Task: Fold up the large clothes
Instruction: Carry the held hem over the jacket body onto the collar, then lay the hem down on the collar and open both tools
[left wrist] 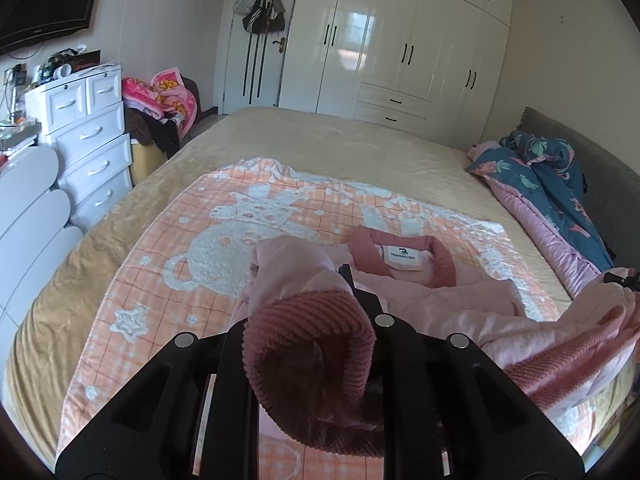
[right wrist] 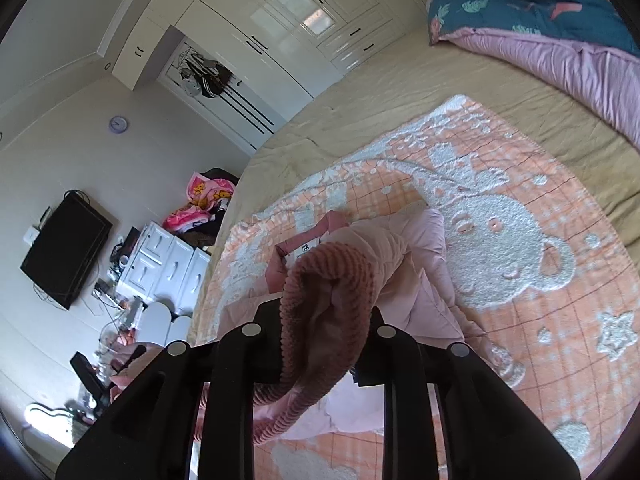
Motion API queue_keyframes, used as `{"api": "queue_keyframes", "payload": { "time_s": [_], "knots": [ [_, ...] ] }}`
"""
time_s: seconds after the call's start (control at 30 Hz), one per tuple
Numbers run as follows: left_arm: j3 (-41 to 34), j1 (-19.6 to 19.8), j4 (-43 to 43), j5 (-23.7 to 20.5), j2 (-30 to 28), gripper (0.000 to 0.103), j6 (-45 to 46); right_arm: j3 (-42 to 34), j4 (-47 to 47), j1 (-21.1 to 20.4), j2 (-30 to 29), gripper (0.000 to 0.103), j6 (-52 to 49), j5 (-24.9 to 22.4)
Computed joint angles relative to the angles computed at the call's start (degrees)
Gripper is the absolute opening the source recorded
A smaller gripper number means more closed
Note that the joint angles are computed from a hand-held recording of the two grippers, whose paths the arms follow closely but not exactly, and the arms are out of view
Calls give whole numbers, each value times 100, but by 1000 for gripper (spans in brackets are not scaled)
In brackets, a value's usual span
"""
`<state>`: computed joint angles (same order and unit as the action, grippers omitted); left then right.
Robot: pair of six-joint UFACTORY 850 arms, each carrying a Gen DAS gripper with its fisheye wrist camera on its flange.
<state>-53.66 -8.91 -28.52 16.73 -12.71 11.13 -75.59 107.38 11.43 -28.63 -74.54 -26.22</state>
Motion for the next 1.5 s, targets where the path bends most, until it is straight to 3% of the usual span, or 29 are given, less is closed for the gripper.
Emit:
{"api": "queue_keyframes", "payload": {
  "time_s": [0.33,0.43,0.47,0.63,0.73,0.83,1.0,1.2,1.27,1.33,1.4,1.5],
  "knots": [
    [-356,52,-119,-53,-377,10,105,-476,-328,-132,-445,30,550,-444],
    [-441,46,-214,-70,-456,10,191,-440,43,-197,-490,58,295,-800],
    [-478,46,-224,-82,-486,10,204,-387,266,-214,-475,71,66,-929],
    [-544,47,-92,-68,-556,10,70,33,1536,-216,-263,85,-1453,-1109],
    [-579,51,-128,-64,-595,10,110,263,2163,-129,-186,88,-2409,-776],
    [-676,69,-282,-88,-689,10,238,332,2735,50,-228,88,-3420,-127],
    [-841,57,-753,-114,-850,11,646,24,2637,323,-627,88,-3883,818],
    [-1000,59,-632,-188,-984,24,405,-365,2379,506,-1126,88,-3775,1294],
    [-1035,53,-632,-207,-1013,32,395,-381,2836,556,-1174,89,-4272,1309],
    [-1046,41,-420,-223,-1019,46,210,-317,3144,578,-1142,89,-4578,1226],
    [-1062,4,-542,-214,-1013,50,386,-347,2923,555,-1154,89,-4346,1148],
    [-1021,-16,-165,-153,-970,68,15,-298,2959,556,-1091,89,-4427,1118]
  ]
}}
